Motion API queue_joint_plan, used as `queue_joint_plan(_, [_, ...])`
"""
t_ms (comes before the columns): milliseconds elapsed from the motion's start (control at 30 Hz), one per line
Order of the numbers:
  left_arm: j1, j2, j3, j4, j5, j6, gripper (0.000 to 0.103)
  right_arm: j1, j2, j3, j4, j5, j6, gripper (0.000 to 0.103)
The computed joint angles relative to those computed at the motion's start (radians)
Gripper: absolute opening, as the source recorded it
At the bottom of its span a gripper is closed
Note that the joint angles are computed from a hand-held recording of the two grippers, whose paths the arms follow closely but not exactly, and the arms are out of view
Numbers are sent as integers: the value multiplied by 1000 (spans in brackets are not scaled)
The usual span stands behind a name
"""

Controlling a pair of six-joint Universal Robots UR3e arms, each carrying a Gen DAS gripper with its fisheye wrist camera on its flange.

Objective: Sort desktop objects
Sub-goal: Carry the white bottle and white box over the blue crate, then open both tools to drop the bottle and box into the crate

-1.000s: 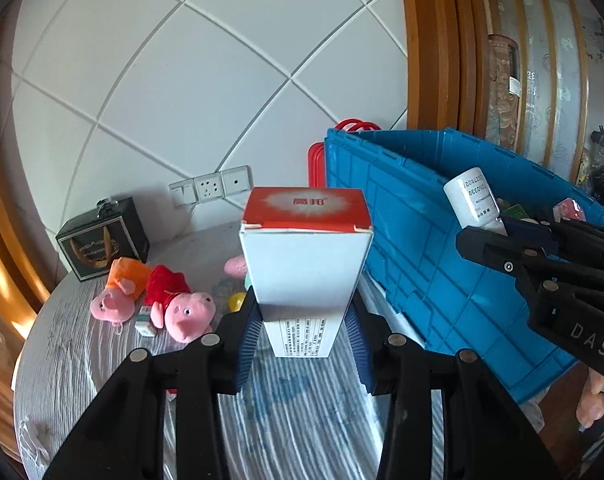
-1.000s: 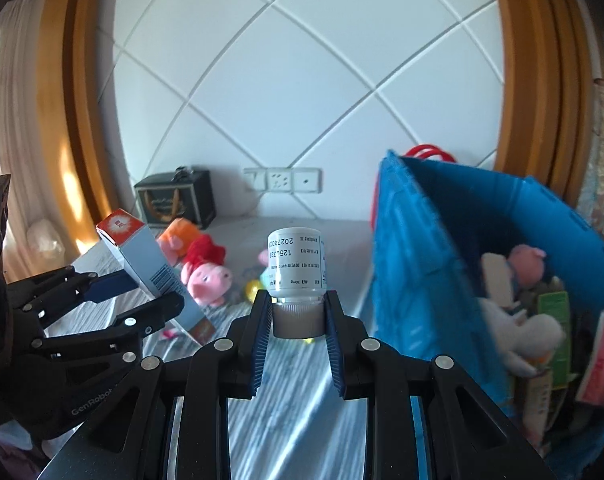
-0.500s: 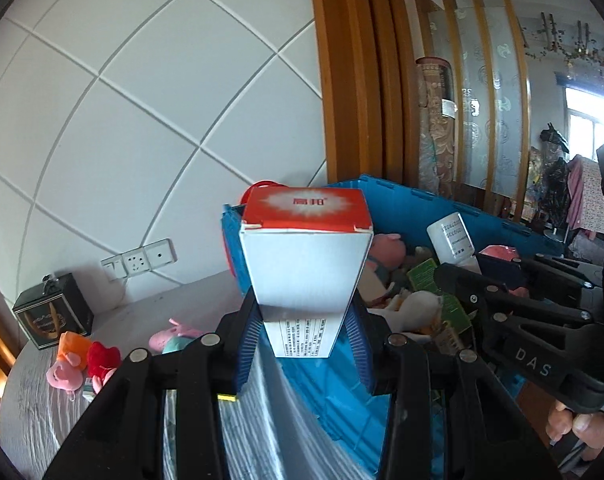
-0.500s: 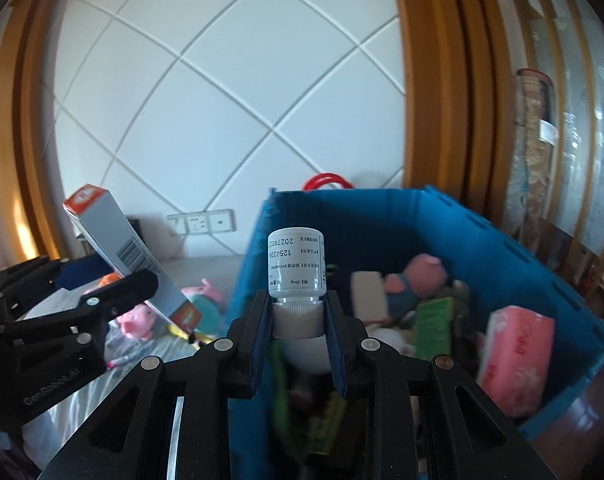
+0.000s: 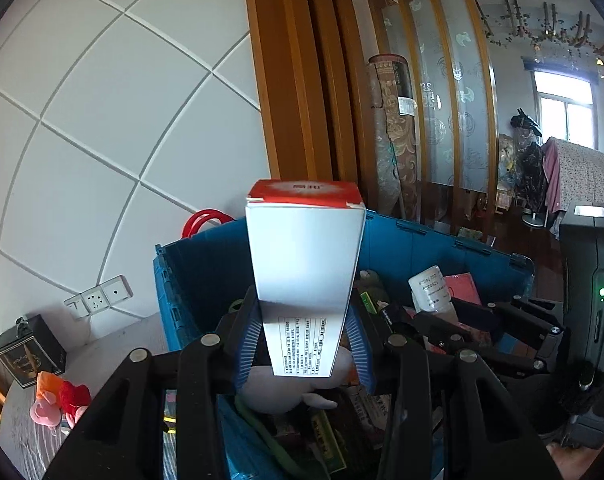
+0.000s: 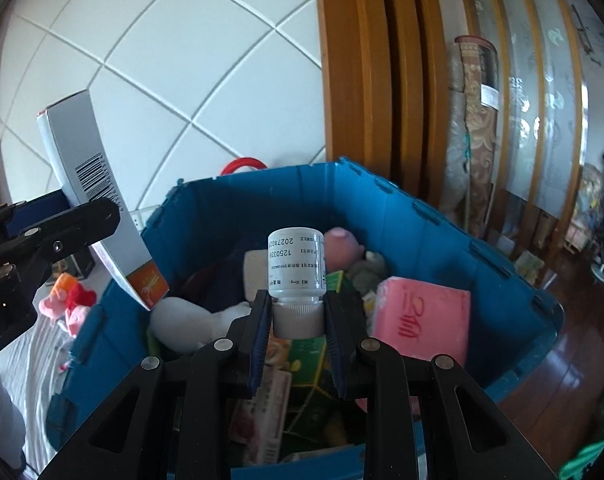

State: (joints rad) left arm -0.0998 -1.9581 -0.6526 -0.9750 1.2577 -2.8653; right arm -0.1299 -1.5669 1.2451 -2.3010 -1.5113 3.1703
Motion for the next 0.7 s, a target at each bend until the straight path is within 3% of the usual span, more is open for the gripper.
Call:
queue_joint_plan(367, [-45, -255, 475, -392, 32, 4, 42, -37, 56, -11, 47, -13, -20, 26])
queue_joint_plan(567, [-28, -149, 263, -262, 4, -2, 74, -27, 80, -40, 77, -34, -29, 26])
queue_joint_plan(700, [-16, -118, 204, -227, -10, -6, 76, -19, 85, -43, 86, -48, -27, 33])
